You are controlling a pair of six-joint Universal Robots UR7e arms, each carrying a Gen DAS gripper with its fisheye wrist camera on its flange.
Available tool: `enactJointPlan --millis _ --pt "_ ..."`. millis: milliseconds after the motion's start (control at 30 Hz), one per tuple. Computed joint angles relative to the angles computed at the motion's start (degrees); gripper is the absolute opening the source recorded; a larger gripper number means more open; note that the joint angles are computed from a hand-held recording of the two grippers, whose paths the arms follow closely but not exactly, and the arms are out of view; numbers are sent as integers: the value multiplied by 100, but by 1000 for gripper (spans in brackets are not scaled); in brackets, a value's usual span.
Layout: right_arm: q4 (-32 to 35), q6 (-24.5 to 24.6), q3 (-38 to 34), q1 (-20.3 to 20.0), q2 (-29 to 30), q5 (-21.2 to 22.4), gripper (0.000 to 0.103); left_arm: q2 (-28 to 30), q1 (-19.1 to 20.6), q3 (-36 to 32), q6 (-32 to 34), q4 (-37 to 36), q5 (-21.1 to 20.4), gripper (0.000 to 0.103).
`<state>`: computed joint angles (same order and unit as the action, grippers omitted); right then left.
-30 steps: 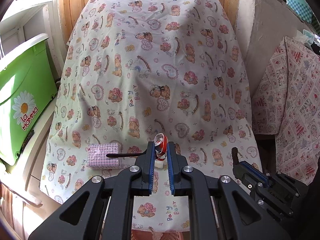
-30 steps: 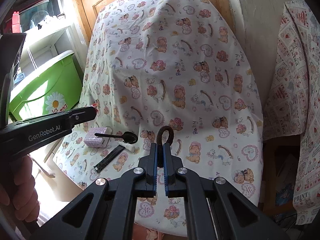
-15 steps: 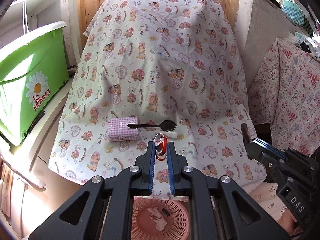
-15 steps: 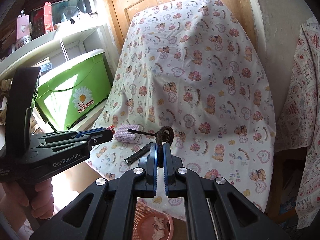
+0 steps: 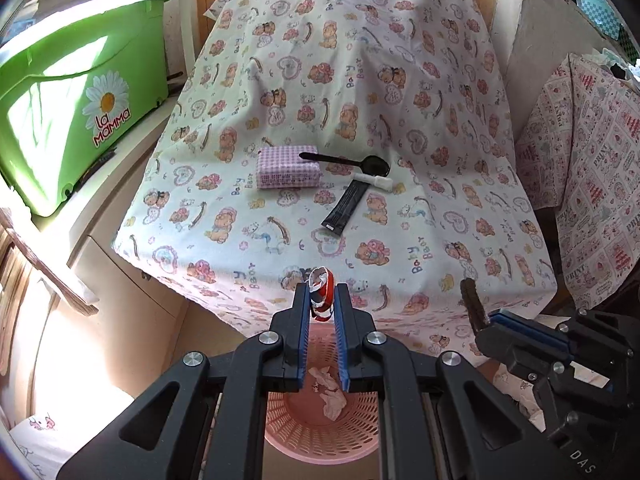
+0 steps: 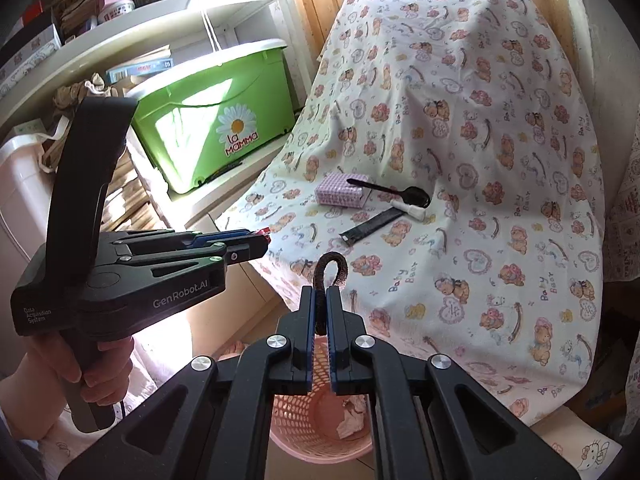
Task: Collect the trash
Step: 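Carry the scissors and red item with both tools over the pink wastebasket, then open both tools to drop the scissors and red item into the wastebasket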
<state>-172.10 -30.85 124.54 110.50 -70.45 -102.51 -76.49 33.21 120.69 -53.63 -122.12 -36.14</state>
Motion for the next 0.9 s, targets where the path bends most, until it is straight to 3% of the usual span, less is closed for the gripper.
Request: enactJointPlan --millis 300,500,767,900 --pt "560 221 -127 -72 411 -313 6 -52 441 61 -451 216 -722 11" --pt "707 136 -191 -117 670 -561 6 140 722 26 -334 108 -1277 12" --pt "994 303 -299 -257 1193 -1104 6 642 1168 23 -363 33 -1481 12" --pt "1330 622 -396 -429 1391 -1262 6 812 1469 42 -407 -78 -1569 13"
